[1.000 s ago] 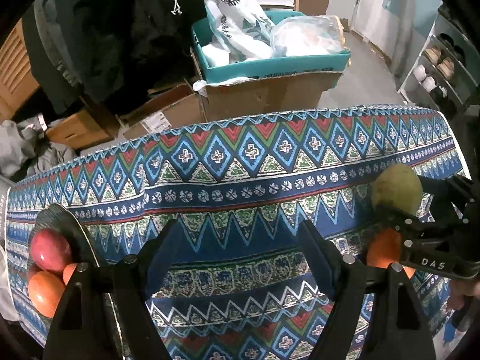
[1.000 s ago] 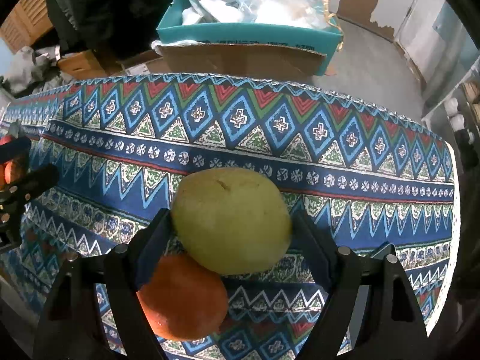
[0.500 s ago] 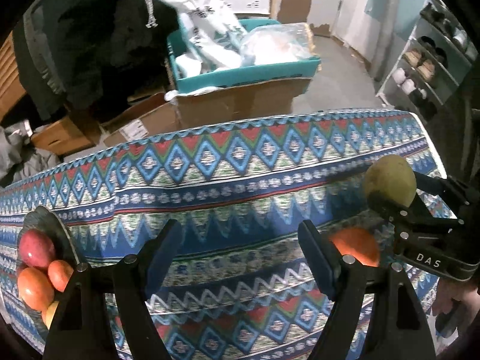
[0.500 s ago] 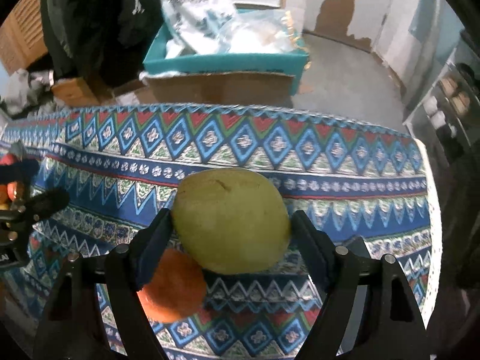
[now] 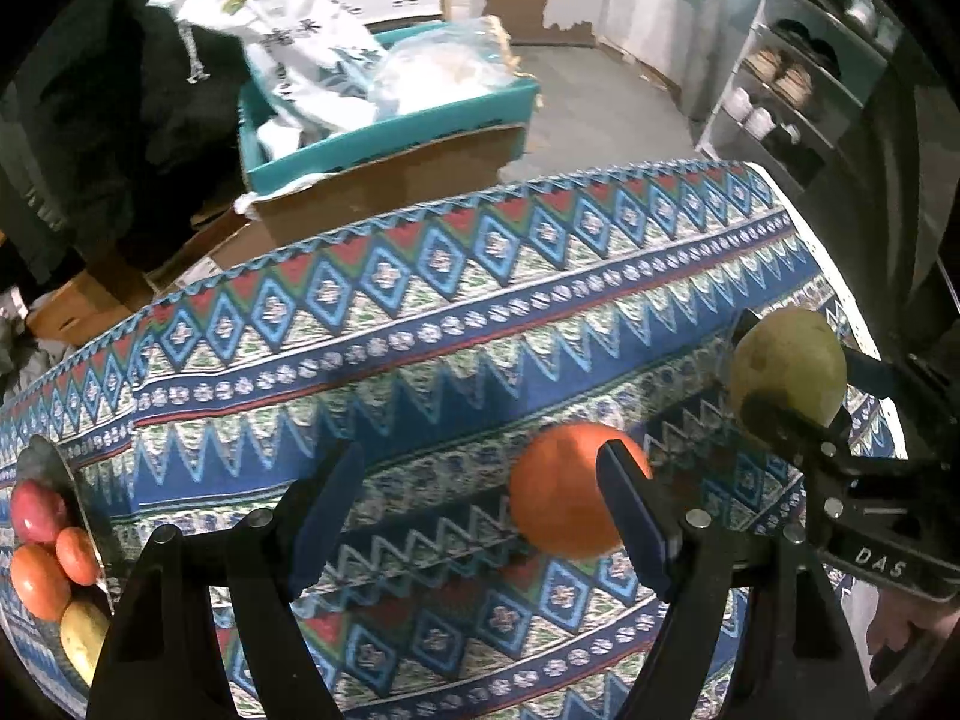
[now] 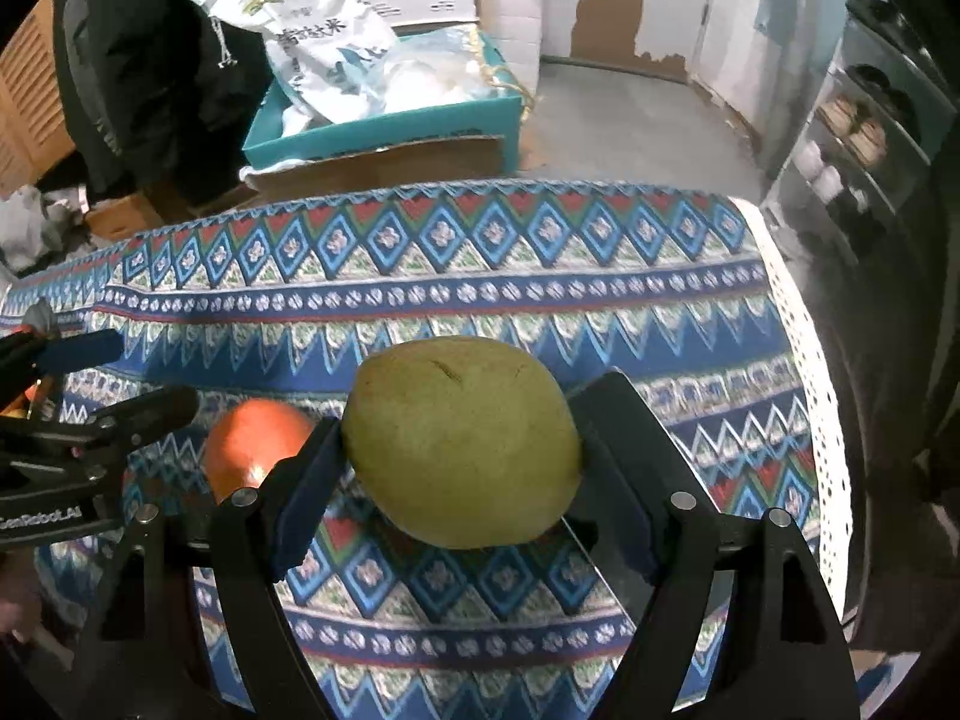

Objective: Organize fruits
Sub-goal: 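Close the left tool on the orange and lift it while the right tool holds the pear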

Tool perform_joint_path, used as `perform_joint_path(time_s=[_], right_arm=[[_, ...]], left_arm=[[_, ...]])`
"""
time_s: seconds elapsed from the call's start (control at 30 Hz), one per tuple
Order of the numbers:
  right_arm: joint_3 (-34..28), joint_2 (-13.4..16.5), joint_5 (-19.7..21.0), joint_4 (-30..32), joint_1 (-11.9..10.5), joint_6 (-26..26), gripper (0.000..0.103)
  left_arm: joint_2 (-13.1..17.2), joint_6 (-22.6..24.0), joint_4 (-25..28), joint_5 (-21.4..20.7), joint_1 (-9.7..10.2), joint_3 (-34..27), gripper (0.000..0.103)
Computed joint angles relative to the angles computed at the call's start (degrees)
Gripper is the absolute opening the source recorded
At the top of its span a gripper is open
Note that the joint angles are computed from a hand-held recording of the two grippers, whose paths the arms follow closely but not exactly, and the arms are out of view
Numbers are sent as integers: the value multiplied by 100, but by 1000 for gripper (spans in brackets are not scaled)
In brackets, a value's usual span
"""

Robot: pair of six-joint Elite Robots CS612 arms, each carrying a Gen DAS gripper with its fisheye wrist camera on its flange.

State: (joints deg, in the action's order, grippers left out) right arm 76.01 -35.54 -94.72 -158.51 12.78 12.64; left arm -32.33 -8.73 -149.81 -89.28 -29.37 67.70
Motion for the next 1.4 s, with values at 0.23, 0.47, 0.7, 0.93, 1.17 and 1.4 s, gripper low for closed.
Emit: perform_joint_path(time_s=[0.23, 0.47, 0.7, 0.93, 1.17, 1.4], right_arm=[[282, -121, -53, -138, -40, 61, 80], [419, -186, -102, -192, -70, 176, 80], [484, -211, -102, -187, -67, 212, 80], [441, -189, -152, -151, -49, 184, 80], [361, -162, -269, -169, 7, 41, 80], [356, -194, -358, -304, 56, -76, 80]], left_arm=[[70, 103, 170, -96, -92, -49, 82], [168, 100, 322, -141, -130, -131, 85], [283, 139, 563, -271, -137, -269, 85], [319, 172, 527, -584, -100, -267, 71], [218, 304, 330, -219, -146, -62, 69], [42, 229, -20, 118, -115, 198, 69]])
